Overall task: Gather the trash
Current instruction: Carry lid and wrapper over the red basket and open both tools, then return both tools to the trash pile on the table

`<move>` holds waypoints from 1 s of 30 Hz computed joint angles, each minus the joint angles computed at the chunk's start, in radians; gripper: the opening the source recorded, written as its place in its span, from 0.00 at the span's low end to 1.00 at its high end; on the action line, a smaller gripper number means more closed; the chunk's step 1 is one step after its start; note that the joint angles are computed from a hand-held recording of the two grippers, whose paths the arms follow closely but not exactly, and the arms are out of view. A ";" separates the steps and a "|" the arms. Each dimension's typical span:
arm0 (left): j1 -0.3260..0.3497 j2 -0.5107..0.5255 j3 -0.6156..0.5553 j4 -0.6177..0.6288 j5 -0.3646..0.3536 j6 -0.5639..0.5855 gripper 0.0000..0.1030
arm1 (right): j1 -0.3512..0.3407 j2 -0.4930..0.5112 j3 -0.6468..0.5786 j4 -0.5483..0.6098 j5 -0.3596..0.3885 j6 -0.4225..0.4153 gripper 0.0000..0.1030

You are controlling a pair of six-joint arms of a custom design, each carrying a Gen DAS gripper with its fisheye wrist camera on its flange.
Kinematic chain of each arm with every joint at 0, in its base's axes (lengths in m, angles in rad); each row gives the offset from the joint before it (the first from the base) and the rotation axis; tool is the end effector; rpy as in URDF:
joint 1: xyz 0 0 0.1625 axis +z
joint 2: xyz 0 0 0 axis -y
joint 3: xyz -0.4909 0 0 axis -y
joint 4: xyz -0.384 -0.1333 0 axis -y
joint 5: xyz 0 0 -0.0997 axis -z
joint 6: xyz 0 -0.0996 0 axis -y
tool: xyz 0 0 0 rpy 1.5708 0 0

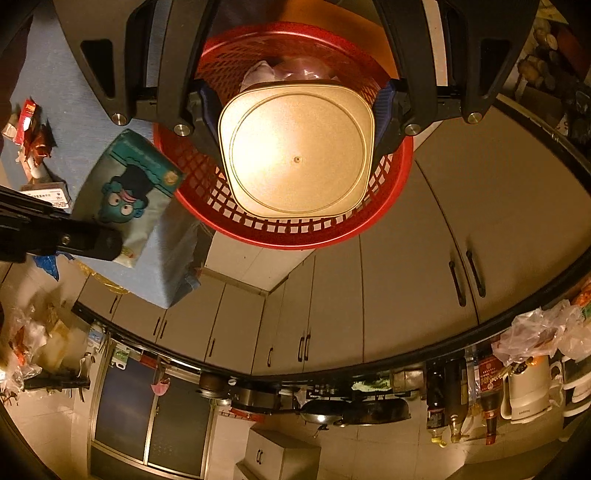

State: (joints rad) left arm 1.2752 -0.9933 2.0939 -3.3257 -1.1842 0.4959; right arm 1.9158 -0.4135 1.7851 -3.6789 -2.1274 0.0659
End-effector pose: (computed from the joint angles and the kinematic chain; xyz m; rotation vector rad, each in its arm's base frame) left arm -0.0047 -0.6020 0.2189 0.8366 2.4471 -0.8208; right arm 0.2978 -0.5902 -0.0123 0.0758 -2.5487 1.1051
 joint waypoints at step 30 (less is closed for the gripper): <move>-0.089 -0.041 0.137 -0.141 0.042 0.051 0.77 | 0.038 -0.056 0.195 -0.206 -0.058 0.008 0.39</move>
State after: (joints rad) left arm 1.1859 -1.0344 2.2311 -3.4666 -1.1419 0.5473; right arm 1.9542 -0.4692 1.9796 -3.8848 -2.1855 0.0736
